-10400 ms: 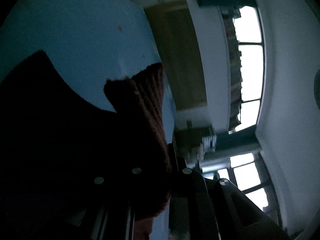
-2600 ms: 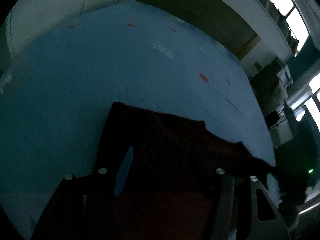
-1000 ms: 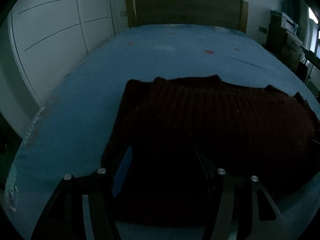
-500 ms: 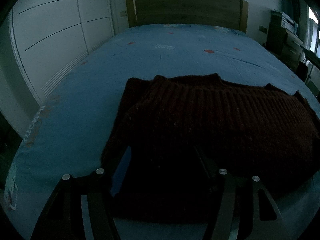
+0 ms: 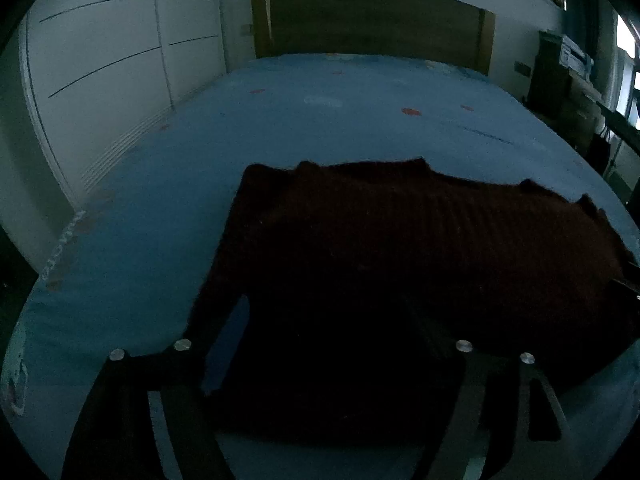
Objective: Fold small clothes
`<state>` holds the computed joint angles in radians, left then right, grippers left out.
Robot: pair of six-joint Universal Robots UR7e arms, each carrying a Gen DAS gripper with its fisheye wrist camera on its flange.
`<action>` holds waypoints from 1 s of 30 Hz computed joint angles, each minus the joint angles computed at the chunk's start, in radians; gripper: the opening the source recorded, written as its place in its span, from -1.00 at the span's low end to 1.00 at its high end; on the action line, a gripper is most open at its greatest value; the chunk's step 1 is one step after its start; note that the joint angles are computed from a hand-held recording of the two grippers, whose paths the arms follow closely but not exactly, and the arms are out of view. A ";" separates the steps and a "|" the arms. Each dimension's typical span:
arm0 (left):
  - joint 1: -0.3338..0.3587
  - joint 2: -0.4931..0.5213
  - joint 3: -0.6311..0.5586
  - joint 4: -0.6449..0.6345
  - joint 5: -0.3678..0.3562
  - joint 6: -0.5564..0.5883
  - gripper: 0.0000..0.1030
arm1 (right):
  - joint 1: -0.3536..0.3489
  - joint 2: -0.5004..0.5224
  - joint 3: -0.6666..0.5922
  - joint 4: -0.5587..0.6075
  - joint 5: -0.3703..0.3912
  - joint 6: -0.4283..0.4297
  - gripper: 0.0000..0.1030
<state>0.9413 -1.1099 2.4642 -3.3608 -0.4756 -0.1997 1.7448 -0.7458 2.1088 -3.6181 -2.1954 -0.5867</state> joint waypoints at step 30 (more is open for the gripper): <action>0.041 0.057 0.026 -0.197 -0.049 0.098 0.72 | -0.051 0.024 0.033 -0.125 0.032 -0.030 0.55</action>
